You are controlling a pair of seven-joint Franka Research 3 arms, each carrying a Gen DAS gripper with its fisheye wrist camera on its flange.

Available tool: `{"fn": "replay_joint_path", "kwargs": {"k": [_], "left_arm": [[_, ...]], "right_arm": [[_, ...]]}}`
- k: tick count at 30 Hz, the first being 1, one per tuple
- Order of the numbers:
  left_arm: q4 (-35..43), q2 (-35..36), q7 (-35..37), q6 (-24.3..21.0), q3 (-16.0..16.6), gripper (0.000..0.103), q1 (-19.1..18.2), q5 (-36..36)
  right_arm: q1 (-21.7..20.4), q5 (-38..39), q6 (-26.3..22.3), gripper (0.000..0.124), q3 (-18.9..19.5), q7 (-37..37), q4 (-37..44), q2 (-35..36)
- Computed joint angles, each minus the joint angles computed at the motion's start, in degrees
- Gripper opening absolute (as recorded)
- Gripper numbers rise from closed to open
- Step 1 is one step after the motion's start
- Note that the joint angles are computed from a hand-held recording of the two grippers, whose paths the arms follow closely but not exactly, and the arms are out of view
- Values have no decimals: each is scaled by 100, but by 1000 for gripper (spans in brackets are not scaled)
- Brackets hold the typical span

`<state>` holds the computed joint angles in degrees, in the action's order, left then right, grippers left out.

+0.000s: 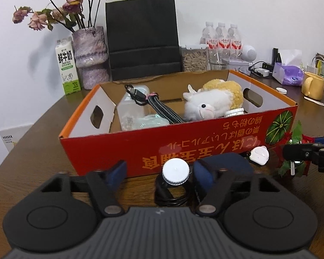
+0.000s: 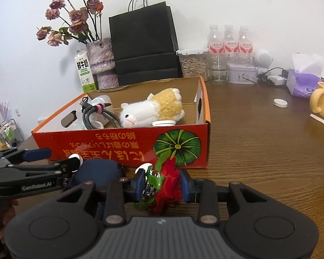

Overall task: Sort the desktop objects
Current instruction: 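Grasp the red leafy ornament with the right tool while the left tool grasps a white cap, then carry the ornament with the right tool while the left tool carries the cap over the box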

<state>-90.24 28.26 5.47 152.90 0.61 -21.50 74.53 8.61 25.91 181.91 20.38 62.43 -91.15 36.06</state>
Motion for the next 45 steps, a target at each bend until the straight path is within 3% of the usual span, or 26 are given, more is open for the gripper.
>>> {"fn": "replay_joint_path", "kwargs": {"k": [5, 8, 11, 24, 33, 40, 45], "left_arm": [[1, 34, 75, 191, -27, 54, 88, -274], [23, 66, 240, 239, -35, 37, 92, -403], [39, 88, 288, 341, 3, 30, 54, -422], [-97, -24, 194, 313, 61, 29, -29, -273], [-442, -482, -849, 360, 51, 29, -63, 851], [-344, -635, -1420, 173, -198, 29, 158, 1548], [-123, -566, -1707, 48, -253, 29, 234, 1854]], "right_arm": [[-99, -7, -26, 32, 129, -88, 57, 63], [-149, 15, -54, 32, 194, -150, 73, 85], [-138, 41, -62, 32, 195, -183, 90, 101], [-153, 91, -7, 32, 244, -287, 21, 64], [-759, 37, 338, 32, 1083, -692, -162, -2], [-1127, -397, 543, 32, 1672, -672, 118, 221], [-856, -694, 543, 32, 1485, -481, 684, 474]]}}
